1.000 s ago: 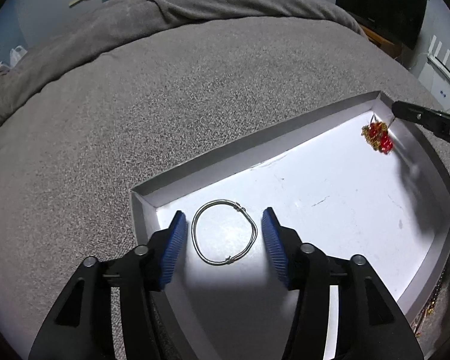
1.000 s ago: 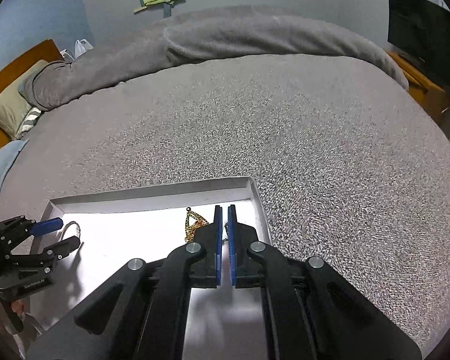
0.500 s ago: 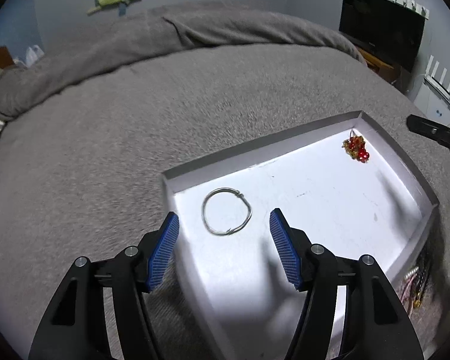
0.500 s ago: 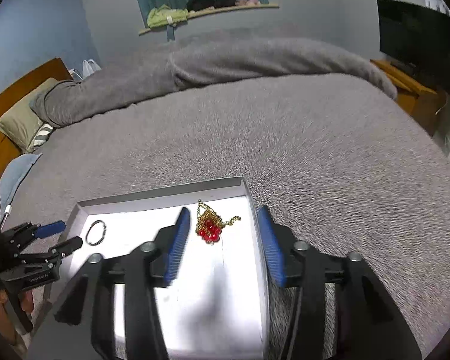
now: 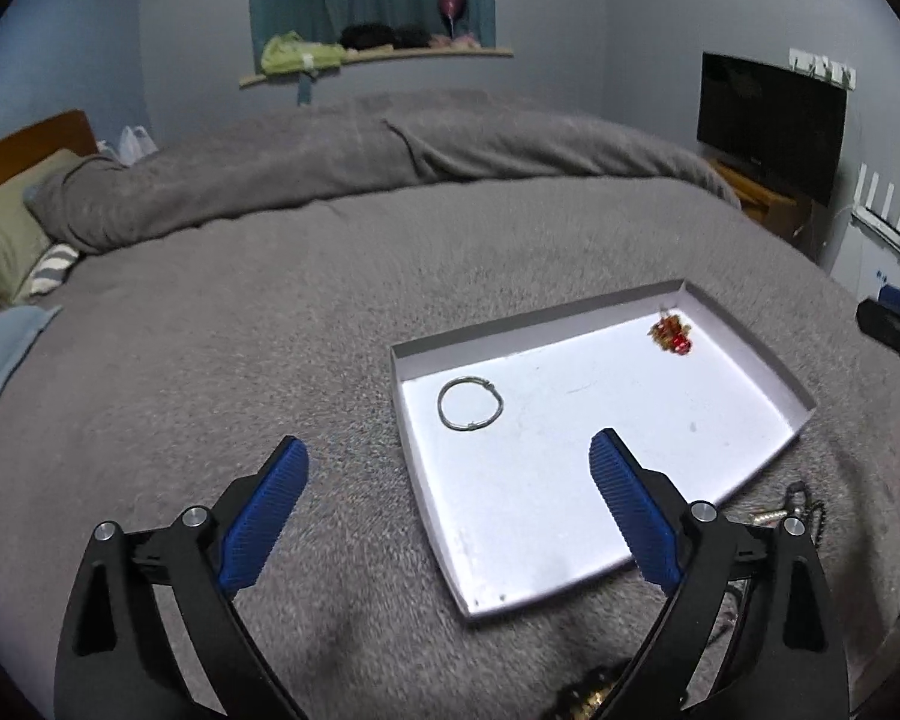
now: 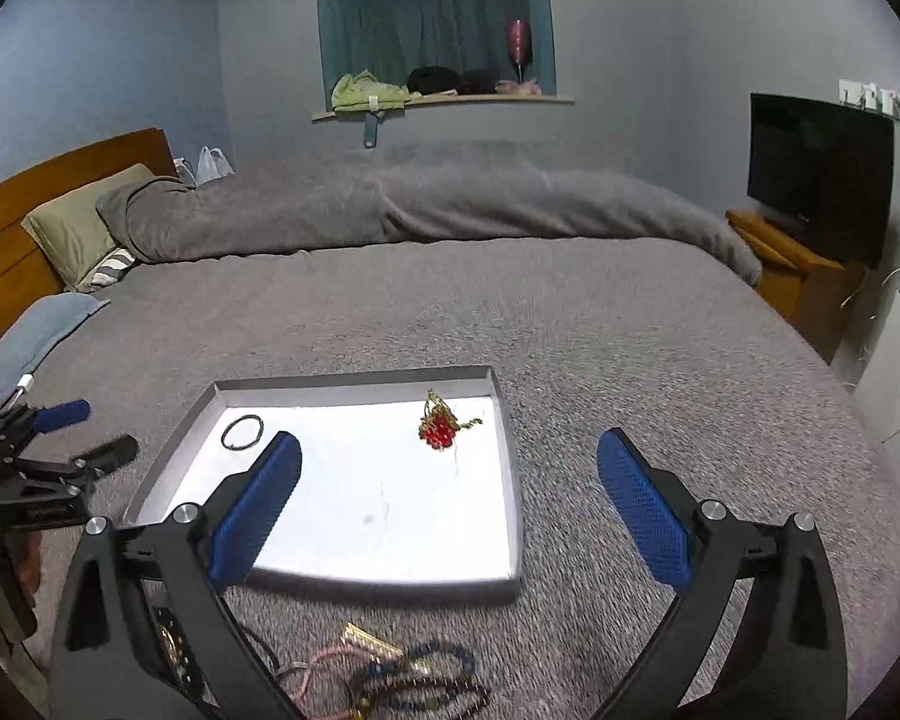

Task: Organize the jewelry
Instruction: 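Move both grippers back toward the remaining jewelry pile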

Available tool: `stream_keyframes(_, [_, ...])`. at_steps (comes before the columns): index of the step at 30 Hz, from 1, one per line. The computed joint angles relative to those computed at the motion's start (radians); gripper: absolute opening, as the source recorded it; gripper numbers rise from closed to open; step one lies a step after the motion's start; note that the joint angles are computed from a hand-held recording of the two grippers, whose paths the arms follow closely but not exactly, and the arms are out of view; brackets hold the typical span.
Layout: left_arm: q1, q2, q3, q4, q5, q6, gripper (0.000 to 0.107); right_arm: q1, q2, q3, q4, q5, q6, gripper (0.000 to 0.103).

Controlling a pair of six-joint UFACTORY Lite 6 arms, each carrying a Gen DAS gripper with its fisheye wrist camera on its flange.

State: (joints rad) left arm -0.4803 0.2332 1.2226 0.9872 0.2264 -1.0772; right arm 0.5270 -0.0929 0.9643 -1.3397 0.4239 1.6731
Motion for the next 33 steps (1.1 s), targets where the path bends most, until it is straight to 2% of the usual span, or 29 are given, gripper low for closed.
stream_keyframes(4, [-0.041, -0.098, -0.106, 0.225, 0.028, -0.242, 0.096, 0.052, -0.091, -0.101, -0.047, 0.049, 0.086, 0.097])
stream_keyframes(8, [-0.067, -0.185, -0.201, 0.337, 0.024, -0.381, 0.096, 0.080, -0.177, -0.196, -0.078, 0.066, 0.151, 0.097])
stream_keyframes(14, [-0.108, -0.301, -0.315, 0.322, 0.060, -0.403, 0.096, 0.139, -0.301, -0.326, -0.103, 0.102, 0.228, 0.097])
stream_keyframes(21, [-0.166, -0.417, -0.430, 0.392, 0.141, -0.502, 0.096, 0.180, -0.383, -0.447, -0.104, 0.110, 0.284, 0.097])
stream_keyframes(27, [-0.226, -0.496, -0.573, 0.521, 0.175, -0.692, 0.096, 0.228, -0.440, -0.550, -0.157, 0.125, 0.393, 0.097])
stream_keyframes(33, [-0.339, -0.449, -0.676, 0.693, 0.243, -0.949, 0.096, 0.297, -0.405, -0.608, -0.212, 0.174, 0.496, 0.097])
